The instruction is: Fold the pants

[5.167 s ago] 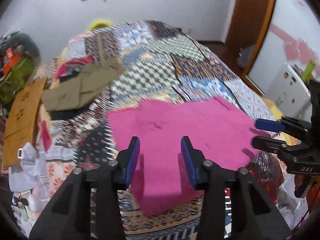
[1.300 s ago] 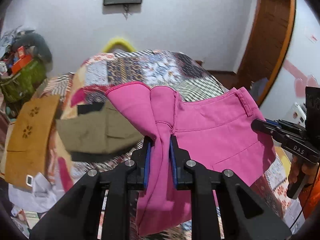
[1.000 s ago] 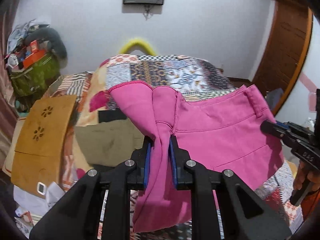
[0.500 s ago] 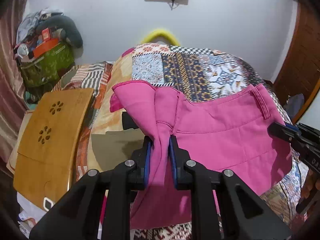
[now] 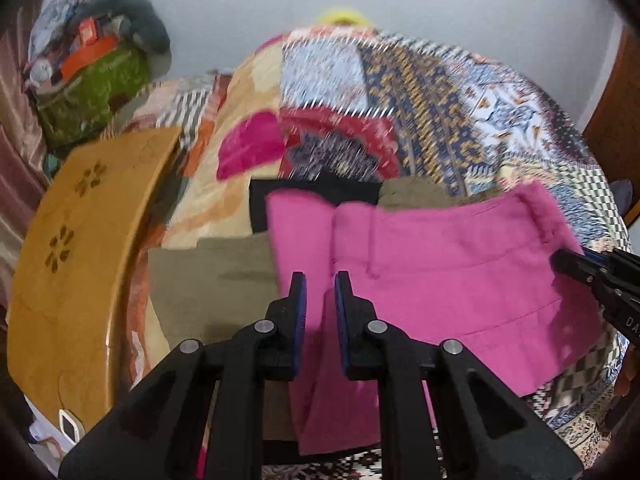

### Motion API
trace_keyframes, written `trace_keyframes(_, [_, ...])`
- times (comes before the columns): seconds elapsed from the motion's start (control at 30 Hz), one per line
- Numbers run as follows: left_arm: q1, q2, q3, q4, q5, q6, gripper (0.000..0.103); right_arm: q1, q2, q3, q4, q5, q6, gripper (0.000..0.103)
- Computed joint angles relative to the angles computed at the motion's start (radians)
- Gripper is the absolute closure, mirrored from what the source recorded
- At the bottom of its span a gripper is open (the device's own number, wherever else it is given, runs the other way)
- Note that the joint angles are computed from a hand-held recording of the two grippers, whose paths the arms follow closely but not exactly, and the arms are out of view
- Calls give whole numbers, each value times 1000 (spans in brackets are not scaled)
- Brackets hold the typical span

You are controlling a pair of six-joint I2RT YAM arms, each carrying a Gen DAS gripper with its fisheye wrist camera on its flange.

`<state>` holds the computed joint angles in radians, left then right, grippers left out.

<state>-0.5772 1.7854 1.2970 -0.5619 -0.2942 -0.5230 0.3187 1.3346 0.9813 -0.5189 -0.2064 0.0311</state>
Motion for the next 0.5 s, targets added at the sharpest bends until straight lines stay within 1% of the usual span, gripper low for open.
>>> trace_keyframes(0.07, [22,15,-9,-15,20,-16,89,-18,22,-5,-5,6,-10,89])
trace_keyframes(0.1, [27,11,-23,-11,27,-19,89,-35,32,-3,-22,-2,-9,84])
trace_keyframes(0.13, [30,-5,-48,-3,35,-25,89,-44,35,-3,-31,-4,-8,83])
trace_keyframes(0.2, [18,-40,-86,3,28,-38,89,-74,16,-21,-41,-19,-22,82])
trace_keyframes(0.27, [-2,-75,-106,-10,17,-46,89,-85,-22,-34,-70,-7,-36,80])
trace_keyframes(0.33, [-27,-115,-113,-39,8,-58,89,-98,-65,-35,-106,-8,-52,80])
trace_keyframes(0.4, [-73,-167,-102,-84,-21,-72,89,-102,-116,-35,-134,-18,-58,80])
trace_keyframes(0.5, [-150,-228,-55,-166,-86,-91,83,-106,-229,-1,-210,-39,-56,80])
